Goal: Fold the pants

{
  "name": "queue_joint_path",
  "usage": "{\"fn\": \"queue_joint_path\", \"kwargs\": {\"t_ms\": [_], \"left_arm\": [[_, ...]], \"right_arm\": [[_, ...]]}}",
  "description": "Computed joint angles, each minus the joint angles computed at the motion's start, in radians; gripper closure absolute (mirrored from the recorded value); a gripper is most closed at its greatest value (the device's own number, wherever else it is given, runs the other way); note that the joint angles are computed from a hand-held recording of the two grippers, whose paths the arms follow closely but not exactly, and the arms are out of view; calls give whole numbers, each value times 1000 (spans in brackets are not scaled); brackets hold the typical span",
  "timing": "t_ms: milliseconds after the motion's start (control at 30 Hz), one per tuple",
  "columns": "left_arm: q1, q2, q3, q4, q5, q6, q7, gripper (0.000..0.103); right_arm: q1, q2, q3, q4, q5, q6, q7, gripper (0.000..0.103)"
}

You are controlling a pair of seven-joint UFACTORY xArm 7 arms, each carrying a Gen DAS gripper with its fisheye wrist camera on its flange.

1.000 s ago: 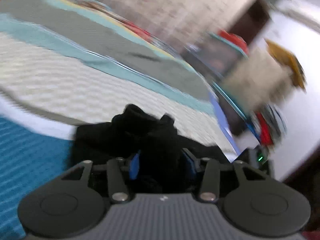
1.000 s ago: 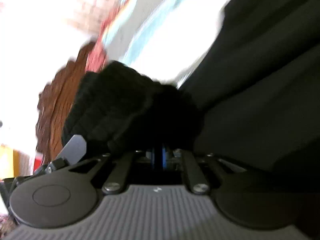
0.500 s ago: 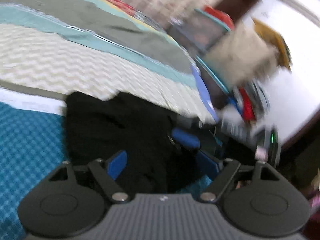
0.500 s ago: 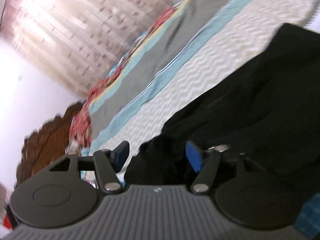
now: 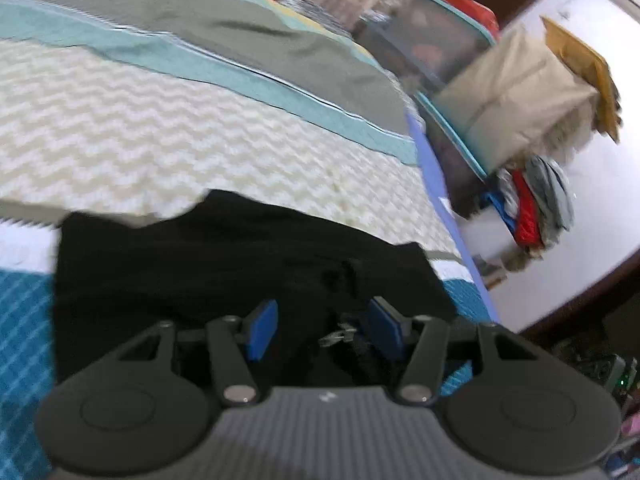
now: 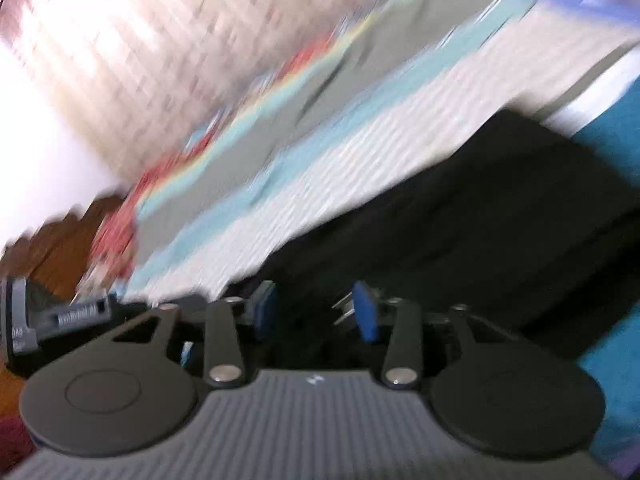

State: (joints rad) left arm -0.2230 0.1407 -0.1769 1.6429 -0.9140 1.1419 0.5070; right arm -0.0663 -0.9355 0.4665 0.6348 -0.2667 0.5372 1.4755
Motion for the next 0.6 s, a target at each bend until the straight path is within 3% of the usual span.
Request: {"fn": "queue_joint_path", "kwargs": {"t_ms": [33, 100, 133, 233, 267, 300, 333, 400, 533, 567, 600], "left_arm": [[-8, 8, -7, 19, 8, 8, 4, 51], [-28, 21, -21, 52, 33, 16, 3, 48], [-36, 29, -28, 70, 40, 24, 1, 48], [-63, 58, -44, 128, 69, 45, -33, 44], [-70, 68, -49, 148, 77, 50, -47, 44], [-77, 79, -54, 170, 86, 56, -61, 42], [-86, 89, -58, 193, 99, 59, -77, 41], [-106, 109, -66, 244, 135, 58, -109, 30], [-143, 157, -86, 346, 191, 49, -133, 10], [-155, 171, -90, 371, 209, 49, -147, 0], [-161, 181, -94, 390, 220, 51, -156, 0]], "right_arm": [[-24, -68, 16, -9, -17, 82, 14, 42], [-57, -179, 31, -29, -45, 243, 30, 24], [-59, -214, 23, -43, -47, 306, 31, 22], [-25, -247, -41, -126, -22, 302, 41, 21], [-16, -224, -61, -137, -5, 279, 43, 27], [13, -212, -96, -161, 23, 249, 38, 61], [33, -209, -113, -174, 55, 216, 40, 81], [15, -148, -72, -133, -2, 121, 51, 83], [3, -13, -10, 41, -69, 64, -114, 84], [6, 9, -1, 63, -82, 54, -145, 84], [7, 39, 12, 92, -98, 47, -180, 84]]}}
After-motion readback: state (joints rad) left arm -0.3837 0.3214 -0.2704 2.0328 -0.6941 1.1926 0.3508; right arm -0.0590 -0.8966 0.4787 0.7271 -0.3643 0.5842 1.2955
